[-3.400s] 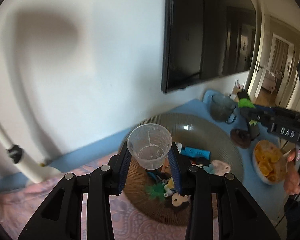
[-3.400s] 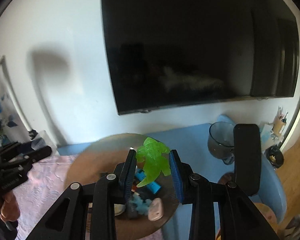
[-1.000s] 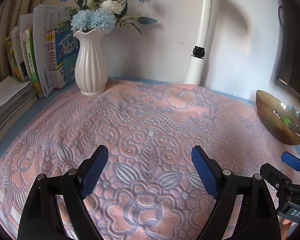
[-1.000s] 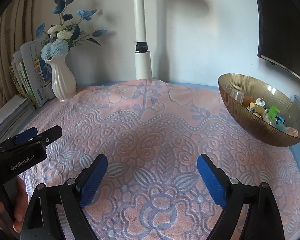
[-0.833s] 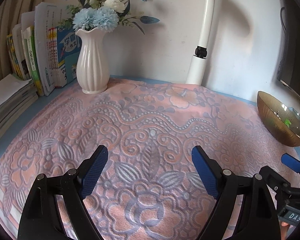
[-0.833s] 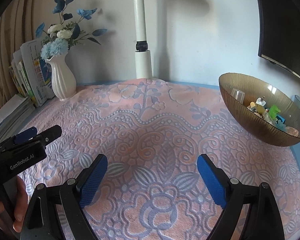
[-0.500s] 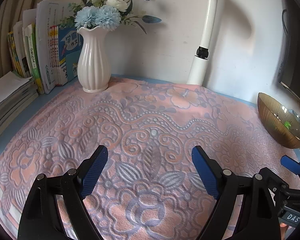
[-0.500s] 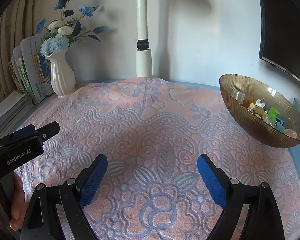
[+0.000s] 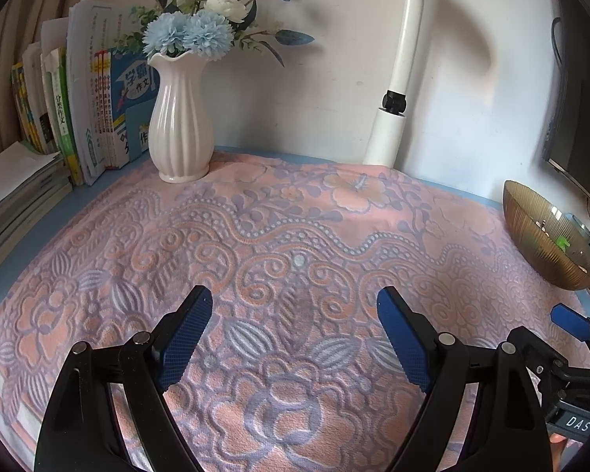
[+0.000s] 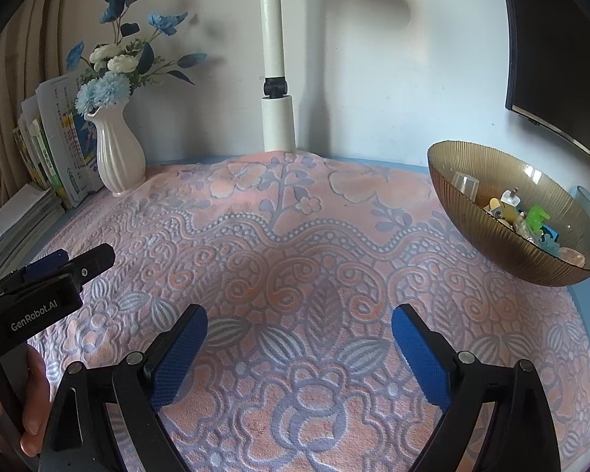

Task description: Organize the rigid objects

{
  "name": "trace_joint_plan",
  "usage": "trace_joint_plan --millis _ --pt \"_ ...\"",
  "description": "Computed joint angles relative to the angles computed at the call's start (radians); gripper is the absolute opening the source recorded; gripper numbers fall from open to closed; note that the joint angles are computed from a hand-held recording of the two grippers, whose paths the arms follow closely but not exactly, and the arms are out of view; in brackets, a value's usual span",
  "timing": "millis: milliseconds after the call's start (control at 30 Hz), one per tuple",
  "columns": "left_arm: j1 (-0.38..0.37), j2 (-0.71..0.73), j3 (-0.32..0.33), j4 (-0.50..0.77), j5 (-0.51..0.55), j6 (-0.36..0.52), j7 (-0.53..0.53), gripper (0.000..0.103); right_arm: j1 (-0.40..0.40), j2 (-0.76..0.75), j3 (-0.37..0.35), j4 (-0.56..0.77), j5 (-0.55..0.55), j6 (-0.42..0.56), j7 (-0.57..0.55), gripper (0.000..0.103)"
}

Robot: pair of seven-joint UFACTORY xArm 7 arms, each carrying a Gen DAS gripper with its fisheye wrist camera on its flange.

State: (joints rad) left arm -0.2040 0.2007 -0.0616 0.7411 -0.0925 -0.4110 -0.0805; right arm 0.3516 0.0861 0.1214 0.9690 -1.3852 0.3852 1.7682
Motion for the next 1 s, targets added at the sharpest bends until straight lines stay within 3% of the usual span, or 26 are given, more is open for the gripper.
trace_joint_plan --millis 367,433,533,833,933,1000 --pt "-0.002 0.004 0.006 0.034 0.018 0.108 0.015 0.085 0.007 0.005 0.001 0.006 0.026 0.014 -0.004 0.094" --pt "-0.015 0.003 0.017 0.036 0.007 0.115 0.022 0.085 0.006 0.005 -0.001 0.005 0.026 0.010 -0.005 0.094" --pt "0.042 0.005 -0.027 0.039 0.065 0.128 -0.012 0.085 0.007 0.007 -0.002 0.006 0.034 0.011 -0.009 0.094" --pt "0.023 0.011 -0.004 0.050 0.075 0.144 -0.003 0.085 0.013 0.024 -0.012 0.016 0.115 0.031 -0.065 0.094" --pt "0.093 0.011 -0.064 0.052 0.131 0.155 -0.035 0.085 0.013 0.023 -0.015 0.014 0.115 0.028 -0.065 0.094" --pt "0.099 0.013 -0.067 0.054 0.150 0.160 -0.038 0.085 0.015 0.025 -0.014 0.016 0.128 0.036 -0.075 0.094"
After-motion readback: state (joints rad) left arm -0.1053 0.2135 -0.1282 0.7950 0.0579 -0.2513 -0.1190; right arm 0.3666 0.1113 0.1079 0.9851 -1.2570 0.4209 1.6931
